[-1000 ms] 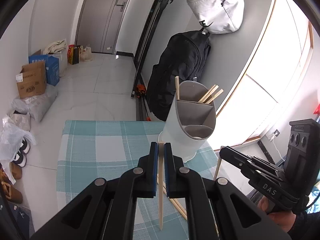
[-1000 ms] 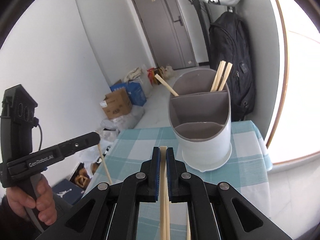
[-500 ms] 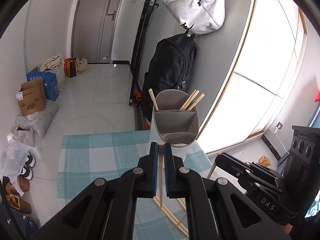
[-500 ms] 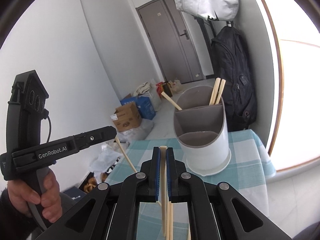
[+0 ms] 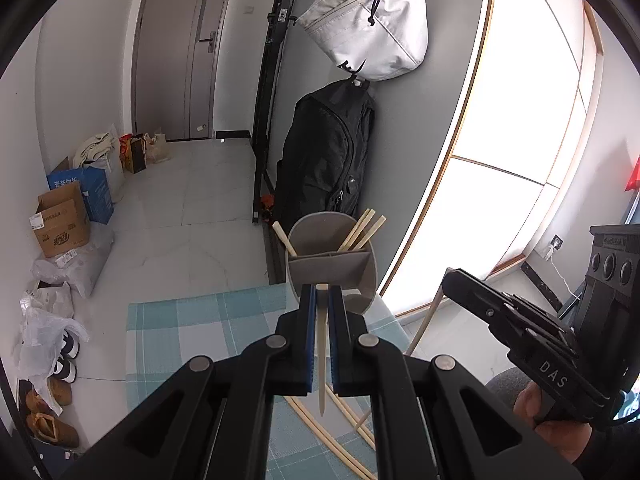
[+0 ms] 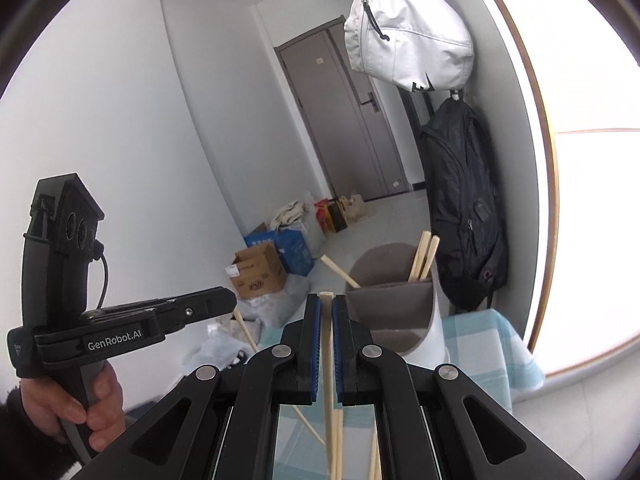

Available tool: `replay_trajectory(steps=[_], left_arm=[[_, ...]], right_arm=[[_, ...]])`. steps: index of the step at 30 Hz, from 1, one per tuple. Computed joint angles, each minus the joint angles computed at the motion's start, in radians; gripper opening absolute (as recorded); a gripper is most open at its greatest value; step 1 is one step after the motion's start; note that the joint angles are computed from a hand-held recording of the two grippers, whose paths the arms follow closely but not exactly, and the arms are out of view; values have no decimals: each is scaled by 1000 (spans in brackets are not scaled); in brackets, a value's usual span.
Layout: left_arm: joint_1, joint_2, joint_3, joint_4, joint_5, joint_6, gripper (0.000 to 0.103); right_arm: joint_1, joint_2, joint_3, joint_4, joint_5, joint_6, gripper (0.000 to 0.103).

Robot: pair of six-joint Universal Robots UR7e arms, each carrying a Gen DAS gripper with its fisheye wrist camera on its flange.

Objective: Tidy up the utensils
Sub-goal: 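Carry both held chopsticks up to the white holder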

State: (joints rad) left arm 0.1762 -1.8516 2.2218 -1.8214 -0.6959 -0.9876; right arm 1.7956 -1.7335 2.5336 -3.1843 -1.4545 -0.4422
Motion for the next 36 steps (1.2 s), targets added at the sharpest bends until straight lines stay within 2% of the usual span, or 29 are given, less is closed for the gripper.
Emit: replay_trajectory(steps=[10,18,25,32,36], left_arm=[[69,114,-137,-145,9,185,2],[141,205,-211,-304,16,379,2],[220,257,-247,-414,-11,504,2],[285,287,-229,-484,-26,575,2],[327,297,-222,-503,-68,584,2]], right_arm=[[70,71,-215,63,-28,51,5],[86,202,-360,18,-42,66,5],[83,313,-436,-50,-52,49,5],[63,389,-458,-85,-62,8,5],[39,403,-448,-88,-51,-3,5]])
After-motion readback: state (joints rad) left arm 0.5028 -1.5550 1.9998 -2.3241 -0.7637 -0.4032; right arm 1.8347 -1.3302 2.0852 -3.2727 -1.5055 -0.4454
